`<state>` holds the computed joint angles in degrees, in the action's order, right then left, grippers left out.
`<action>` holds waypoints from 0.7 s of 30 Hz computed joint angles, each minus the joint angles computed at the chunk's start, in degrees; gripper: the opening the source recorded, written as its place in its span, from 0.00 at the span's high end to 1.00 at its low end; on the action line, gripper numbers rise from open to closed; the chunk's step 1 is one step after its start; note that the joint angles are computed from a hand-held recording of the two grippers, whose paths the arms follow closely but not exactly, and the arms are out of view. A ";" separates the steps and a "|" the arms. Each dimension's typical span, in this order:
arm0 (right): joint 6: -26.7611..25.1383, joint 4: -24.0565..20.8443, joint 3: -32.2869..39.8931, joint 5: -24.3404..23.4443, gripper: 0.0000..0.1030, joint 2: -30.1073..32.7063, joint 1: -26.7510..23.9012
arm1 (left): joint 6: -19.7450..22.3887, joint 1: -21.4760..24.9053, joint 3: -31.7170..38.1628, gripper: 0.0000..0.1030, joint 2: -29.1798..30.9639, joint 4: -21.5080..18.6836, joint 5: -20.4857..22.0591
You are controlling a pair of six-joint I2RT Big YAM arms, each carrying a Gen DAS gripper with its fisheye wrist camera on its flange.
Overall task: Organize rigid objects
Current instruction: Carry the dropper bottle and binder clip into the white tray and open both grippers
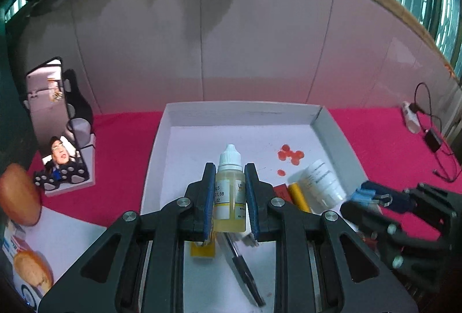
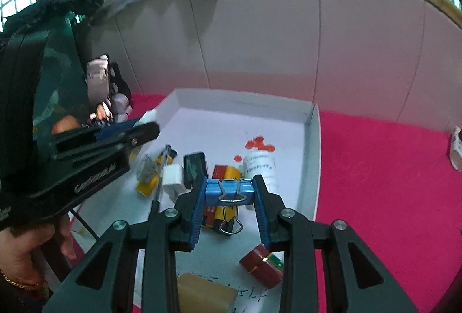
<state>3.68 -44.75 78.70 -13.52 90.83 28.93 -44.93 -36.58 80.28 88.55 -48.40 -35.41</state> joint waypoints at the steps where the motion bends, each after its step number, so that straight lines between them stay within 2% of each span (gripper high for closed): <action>1: 0.07 -0.19 0.04 0.07 0.70 0.30 0.04 | 0.09 0.14 0.08 0.81 0.28 0.04 0.35; 8: -0.75 -0.23 0.43 1.68 0.70 1.75 0.71 | 0.87 1.51 0.79 0.81 1.72 0.60 2.63; 12: -1.55 0.27 0.49 2.74 0.69 2.04 1.30 | -0.03 2.13 1.46 0.81 2.37 0.04 3.32; 14: -3.14 0.35 0.25 3.23 0.69 1.95 1.83 | -1.02 2.23 1.51 0.70 2.35 -0.26 3.08; 15: -3.77 0.73 -0.06 3.99 0.69 1.75 2.13 | -1.61 2.21 1.60 0.42 2.30 -0.55 2.90; 16: -4.12 1.38 -0.52 4.71 0.60 1.45 2.38 | -2.21 2.15 1.55 0.13 2.16 -0.72 2.49; 17: -4.45 2.43 -1.18 5.53 0.51 0.96 2.67 | -2.45 1.96 1.11 0.06 1.78 -0.12 1.70; 18: -4.61 3.47 -1.82 6.00 0.24 0.49 2.80 | -2.69 1.81 0.88 0.02 1.57 0.10 1.02; 19: -4.62 4.51 -2.48 6.37 0.08 -0.01 2.92 | -3.02 1.61 0.60 0.02 1.24 0.30 0.32; 21: -5.06 5.88 -3.36 6.97 0.06 -0.79 3.15 | -3.73 1.39 0.35 0.00 0.78 0.13 -0.34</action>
<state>-1.38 -38.87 75.35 -6.55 90.03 32.08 -48.66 -35.19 80.63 89.33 -48.26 -35.76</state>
